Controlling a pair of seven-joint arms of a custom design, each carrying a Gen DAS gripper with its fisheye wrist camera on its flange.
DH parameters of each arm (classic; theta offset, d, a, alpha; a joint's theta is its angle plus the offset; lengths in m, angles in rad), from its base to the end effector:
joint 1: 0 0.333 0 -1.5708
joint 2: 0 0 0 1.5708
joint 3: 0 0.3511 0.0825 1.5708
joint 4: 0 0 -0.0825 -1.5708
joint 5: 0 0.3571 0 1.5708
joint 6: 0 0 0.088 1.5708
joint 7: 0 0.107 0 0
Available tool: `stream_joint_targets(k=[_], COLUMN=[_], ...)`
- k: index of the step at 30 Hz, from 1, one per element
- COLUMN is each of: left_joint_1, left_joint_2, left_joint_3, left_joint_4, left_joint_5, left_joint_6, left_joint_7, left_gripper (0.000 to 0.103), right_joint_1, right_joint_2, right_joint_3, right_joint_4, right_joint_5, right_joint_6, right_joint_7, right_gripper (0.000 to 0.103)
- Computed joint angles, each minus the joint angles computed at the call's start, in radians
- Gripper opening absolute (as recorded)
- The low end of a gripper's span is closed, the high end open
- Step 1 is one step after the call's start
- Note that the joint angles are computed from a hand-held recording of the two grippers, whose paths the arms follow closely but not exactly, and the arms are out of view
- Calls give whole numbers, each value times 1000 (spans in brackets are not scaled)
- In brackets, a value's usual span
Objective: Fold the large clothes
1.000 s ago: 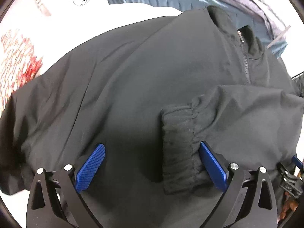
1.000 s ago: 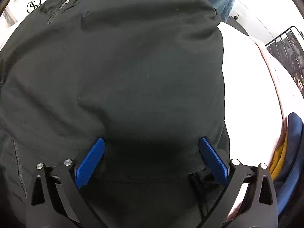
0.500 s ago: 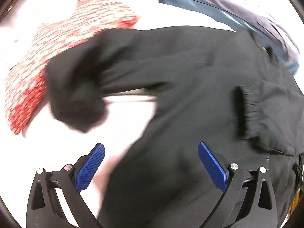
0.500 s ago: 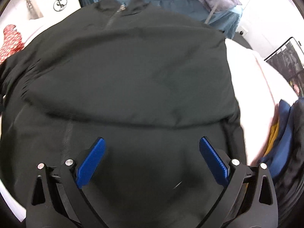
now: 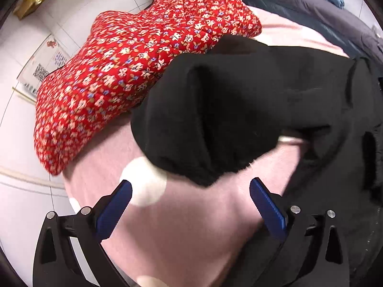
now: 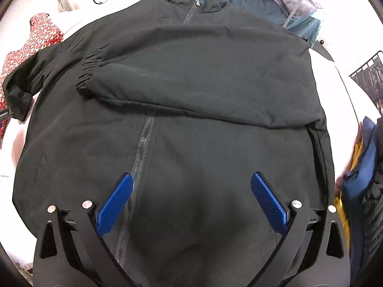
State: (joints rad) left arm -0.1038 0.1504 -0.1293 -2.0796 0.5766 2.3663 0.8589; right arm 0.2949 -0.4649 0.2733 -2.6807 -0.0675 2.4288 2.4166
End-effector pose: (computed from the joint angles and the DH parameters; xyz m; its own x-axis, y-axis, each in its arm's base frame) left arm 0.5565 -0.1227 0.4223 0.1338 -0.9508 -0.2795 -0.9493 -0.0421 -0.3115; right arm 0.3033 0.1973 0.4429 -0.2408 -0.9702 -0.0254 -0.9370 0.2392 -0.2545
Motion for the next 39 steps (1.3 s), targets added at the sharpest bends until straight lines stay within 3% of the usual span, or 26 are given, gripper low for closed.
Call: stream_joint_targets(k=[2,5,7,10,13,22,28,34,39], left_joint_1=[11,20,33,51,75,148,165,145,75], left_joint_2=[31,78,95,111,100,82,62,27,16], left_joint_3=[4,12,16,27,45,108,72,-5,-67], left_joint_4=[34,92,122,178,221,367,361,307,298], left_joint_5=[-27,-36,-54,-76,-82,-30,-104,-354,-525], left_joint_6=[-4,-12,-16,-46,-51,-85,-87,-69,-49], left_joint_7=[27,71,123,184,216,156,225,394,510], left_gripper=[92,76,51,26,11,1,1,1,1], right_joint_1=[-5,-5,-2,1,4,2,1,1,-6], right_joint_2=[-4,-25,-41,-57,-73,-43,-18,1,-1], right_joint_3=[-11,1,8,13,10,-4,-6,-22,-27], right_joint_4=[-9,-14,-19,-30,-41,-29,-9,-9,-16], right_joint_5=[1,6,8,16,28,59,66,83,80], right_joint_6=[-3,-34,-59,-71,-74,-13,18,37,52], right_joint_7=[-5,18,33,53,66,62,52,39,23], right_gripper=[98,98,98,97,98,98,97,98,98])
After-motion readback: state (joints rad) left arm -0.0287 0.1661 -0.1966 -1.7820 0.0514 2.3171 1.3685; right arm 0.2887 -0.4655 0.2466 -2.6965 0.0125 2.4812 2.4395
